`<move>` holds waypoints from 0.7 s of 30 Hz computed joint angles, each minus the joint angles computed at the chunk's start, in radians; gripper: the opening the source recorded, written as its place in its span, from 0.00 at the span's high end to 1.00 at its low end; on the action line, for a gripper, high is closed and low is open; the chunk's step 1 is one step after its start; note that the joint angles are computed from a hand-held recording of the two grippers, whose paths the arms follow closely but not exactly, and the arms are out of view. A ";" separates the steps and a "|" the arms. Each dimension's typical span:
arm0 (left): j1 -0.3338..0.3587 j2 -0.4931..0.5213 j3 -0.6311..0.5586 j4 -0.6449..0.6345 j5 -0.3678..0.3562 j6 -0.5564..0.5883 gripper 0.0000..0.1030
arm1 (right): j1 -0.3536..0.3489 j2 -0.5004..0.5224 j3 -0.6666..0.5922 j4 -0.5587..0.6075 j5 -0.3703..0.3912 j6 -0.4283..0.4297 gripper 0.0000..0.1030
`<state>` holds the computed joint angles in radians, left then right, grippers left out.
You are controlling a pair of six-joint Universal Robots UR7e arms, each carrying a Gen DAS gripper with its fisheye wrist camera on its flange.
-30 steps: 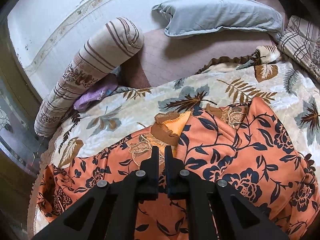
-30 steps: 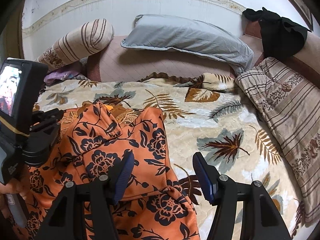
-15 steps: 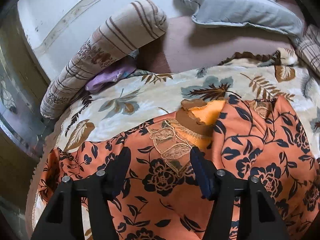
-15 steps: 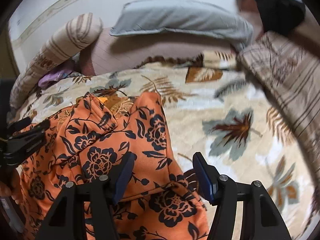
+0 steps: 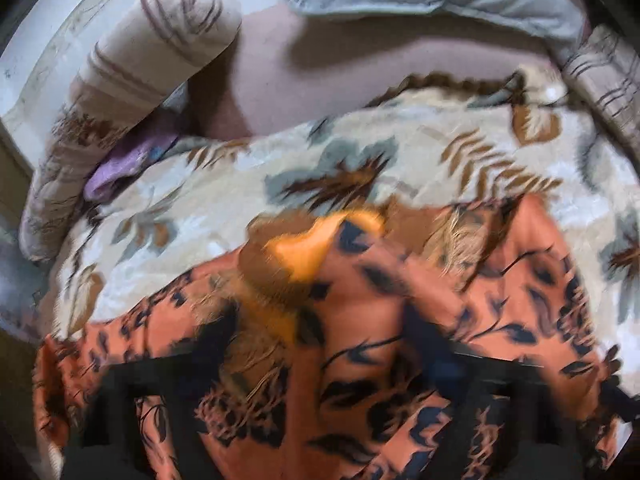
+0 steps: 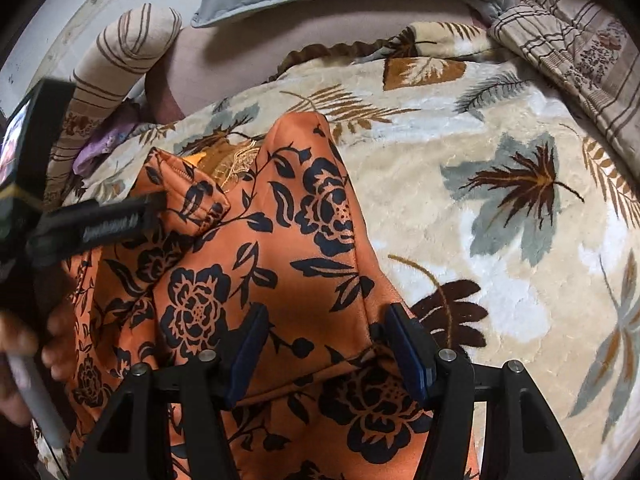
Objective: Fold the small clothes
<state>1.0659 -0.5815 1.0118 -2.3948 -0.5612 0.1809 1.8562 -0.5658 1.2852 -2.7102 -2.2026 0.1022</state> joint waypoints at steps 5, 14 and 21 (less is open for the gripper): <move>-0.008 -0.032 0.043 -0.055 -0.061 0.121 0.97 | -0.011 0.011 -0.022 0.056 0.001 0.028 0.38; -0.001 -0.270 0.220 -0.203 -0.055 0.095 0.97 | -0.004 0.026 -0.015 0.020 -0.041 -0.012 0.37; 0.074 -0.493 0.377 -0.072 0.063 -0.141 0.94 | 0.005 0.026 0.001 0.004 -0.063 -0.023 0.37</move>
<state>1.1400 -1.0745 1.3890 -2.4671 -0.4978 0.0395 1.8614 -0.5403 1.2861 -2.7063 -2.2658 0.0794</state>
